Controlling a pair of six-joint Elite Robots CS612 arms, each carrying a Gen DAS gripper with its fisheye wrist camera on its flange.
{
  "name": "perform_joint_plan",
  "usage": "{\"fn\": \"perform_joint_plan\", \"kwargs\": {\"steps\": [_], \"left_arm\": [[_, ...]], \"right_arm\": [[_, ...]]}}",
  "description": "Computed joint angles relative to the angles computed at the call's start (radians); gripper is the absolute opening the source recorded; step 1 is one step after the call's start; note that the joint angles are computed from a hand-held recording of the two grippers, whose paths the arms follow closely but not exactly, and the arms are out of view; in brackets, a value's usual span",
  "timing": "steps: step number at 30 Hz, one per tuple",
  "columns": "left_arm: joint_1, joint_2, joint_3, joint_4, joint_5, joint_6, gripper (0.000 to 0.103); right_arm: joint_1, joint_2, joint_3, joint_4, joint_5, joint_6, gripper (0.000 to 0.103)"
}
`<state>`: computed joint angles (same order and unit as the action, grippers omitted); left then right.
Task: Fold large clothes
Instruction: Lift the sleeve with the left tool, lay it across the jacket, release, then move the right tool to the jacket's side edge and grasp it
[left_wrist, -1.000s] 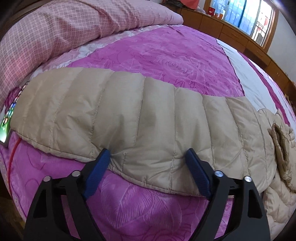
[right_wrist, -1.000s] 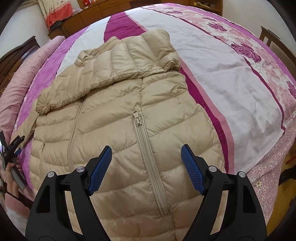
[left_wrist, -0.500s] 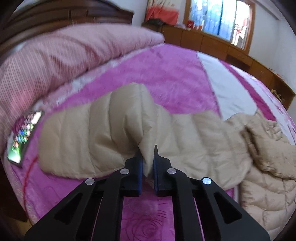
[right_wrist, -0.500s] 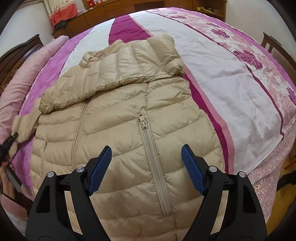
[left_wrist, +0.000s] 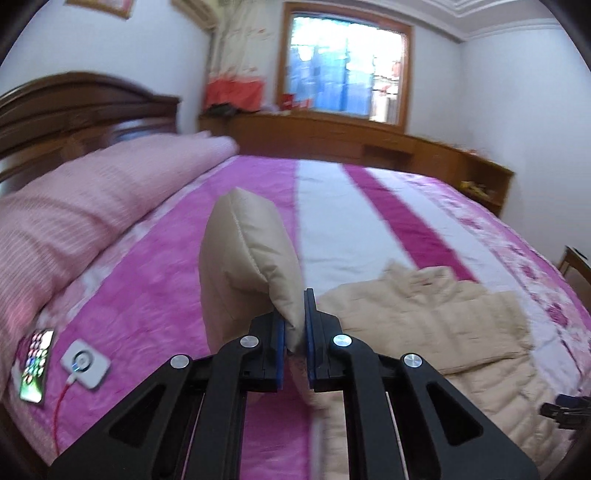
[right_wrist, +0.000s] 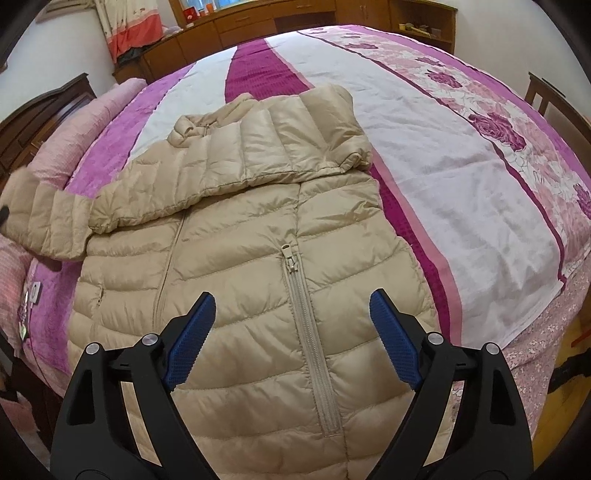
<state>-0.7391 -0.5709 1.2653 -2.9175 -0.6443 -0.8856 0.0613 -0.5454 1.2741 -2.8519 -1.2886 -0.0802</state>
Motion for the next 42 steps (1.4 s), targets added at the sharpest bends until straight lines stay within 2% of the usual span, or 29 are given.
{"fn": "perform_joint_plan", "kwargs": {"steps": [4,12,17,23,28,30,32,34,38,42], "left_arm": [[-0.008,0.059,-0.118,-0.037,-0.046,0.123,0.01],[-0.006,0.177,-0.336,0.036,-0.209,0.202,0.01],[0.0,0.254,-0.464,0.154,-0.325,0.184,0.01],[0.017,0.352,-0.623,0.347,-0.448,0.129,0.011],[0.022,0.378,-0.658,0.393,-0.478,0.096,0.013],[0.023,0.378,-0.66,0.393,-0.487,0.095,0.021],[0.025,0.374,-0.653,0.362,-0.522,0.113,0.046],[0.02,0.373,-0.657,0.366,-0.532,0.126,0.057],[0.009,0.356,-0.646,0.384,-0.545,0.149,0.075],[0.001,0.325,-0.608,0.397,-0.568,0.149,0.082]], "right_arm": [[-0.006,-0.004,0.005,-0.012,-0.001,-0.006,0.085],[-0.025,-0.001,0.004,-0.023,0.001,0.023,0.085],[-0.036,0.006,-0.004,-0.01,0.003,0.038,0.085],[-0.045,0.011,-0.006,-0.021,0.0,0.054,0.085],[-0.052,0.015,-0.011,-0.01,0.012,0.067,0.085],[-0.054,0.016,-0.013,-0.015,0.014,0.072,0.085],[-0.055,0.017,-0.014,-0.016,0.02,0.074,0.085],[-0.055,0.017,-0.015,-0.016,0.02,0.073,0.085],[-0.056,0.018,-0.016,-0.015,0.025,0.078,0.085],[-0.056,0.017,-0.016,-0.018,0.026,0.076,0.085]]}}
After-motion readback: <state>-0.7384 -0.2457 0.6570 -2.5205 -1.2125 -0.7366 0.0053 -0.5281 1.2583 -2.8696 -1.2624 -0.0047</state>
